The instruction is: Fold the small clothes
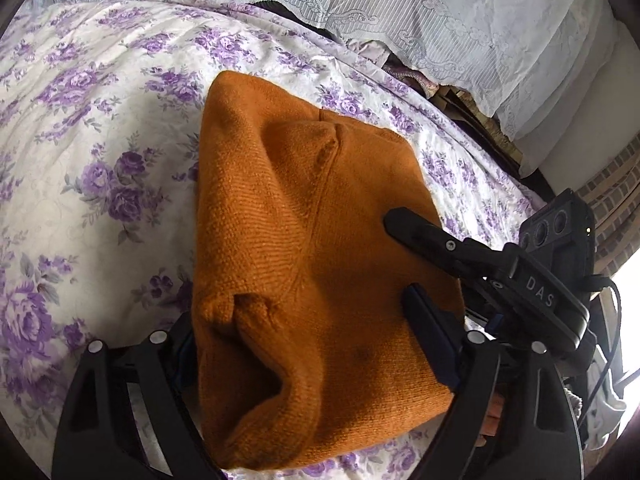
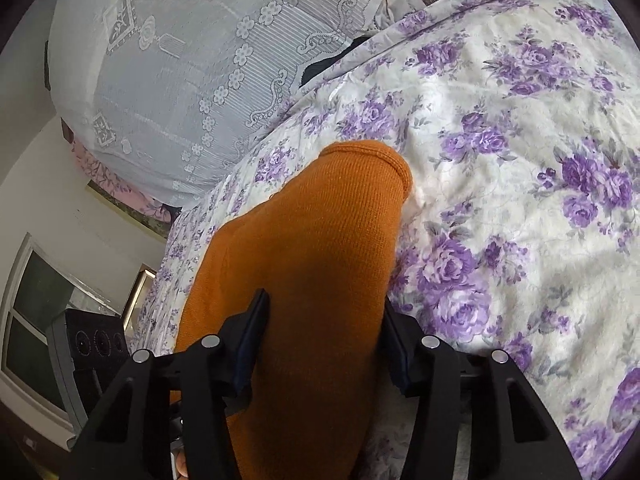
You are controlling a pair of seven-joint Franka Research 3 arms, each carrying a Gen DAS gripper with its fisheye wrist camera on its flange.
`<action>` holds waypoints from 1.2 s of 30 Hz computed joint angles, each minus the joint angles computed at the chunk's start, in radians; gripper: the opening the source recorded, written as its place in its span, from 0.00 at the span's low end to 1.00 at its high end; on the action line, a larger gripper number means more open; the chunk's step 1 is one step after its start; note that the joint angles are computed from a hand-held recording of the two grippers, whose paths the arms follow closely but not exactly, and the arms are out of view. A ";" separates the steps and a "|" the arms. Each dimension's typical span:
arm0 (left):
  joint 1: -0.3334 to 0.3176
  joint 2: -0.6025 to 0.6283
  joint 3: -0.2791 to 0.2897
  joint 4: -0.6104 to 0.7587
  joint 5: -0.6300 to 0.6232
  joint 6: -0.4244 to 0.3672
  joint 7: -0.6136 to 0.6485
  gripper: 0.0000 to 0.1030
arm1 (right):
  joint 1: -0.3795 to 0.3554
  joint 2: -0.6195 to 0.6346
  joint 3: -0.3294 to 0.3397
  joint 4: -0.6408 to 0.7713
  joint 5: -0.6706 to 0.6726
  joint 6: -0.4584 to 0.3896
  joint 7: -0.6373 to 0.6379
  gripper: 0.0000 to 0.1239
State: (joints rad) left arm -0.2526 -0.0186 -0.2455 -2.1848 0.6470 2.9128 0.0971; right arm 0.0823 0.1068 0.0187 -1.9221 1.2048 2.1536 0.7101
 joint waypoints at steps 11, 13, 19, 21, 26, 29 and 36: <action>0.008 -0.004 0.003 -0.024 0.003 0.068 -0.020 0.72 | -0.009 0.011 0.001 0.006 0.012 -0.015 -0.010 0.43; 0.011 -0.006 0.002 -0.026 0.020 0.074 -0.035 0.70 | -0.008 0.006 0.002 0.000 0.016 -0.006 -0.021 0.42; 0.013 -0.014 -0.006 -0.014 0.085 0.048 -0.077 0.64 | -0.002 -0.034 -0.003 -0.043 0.036 0.030 -0.062 0.37; 0.014 -0.017 -0.007 -0.015 0.100 0.054 -0.097 0.61 | 0.002 -0.060 -0.008 -0.071 0.041 0.048 -0.083 0.37; 0.001 -0.022 -0.019 -0.024 0.064 0.073 -0.069 0.58 | 0.004 -0.126 -0.035 -0.142 0.043 0.067 -0.096 0.36; -0.018 -0.024 -0.033 -0.019 0.049 0.062 -0.046 0.58 | -0.005 -0.177 -0.060 -0.198 0.041 0.062 -0.096 0.36; -0.075 0.003 -0.062 0.023 0.052 0.022 -0.025 0.58 | -0.040 -0.286 -0.125 -0.309 -0.002 0.027 -0.078 0.36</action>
State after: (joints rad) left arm -0.3277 -0.0152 -0.3074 -2.1617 0.6990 2.9346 0.0723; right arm 0.0423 -0.1792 -0.1067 -2.2307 1.2032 2.1810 0.6320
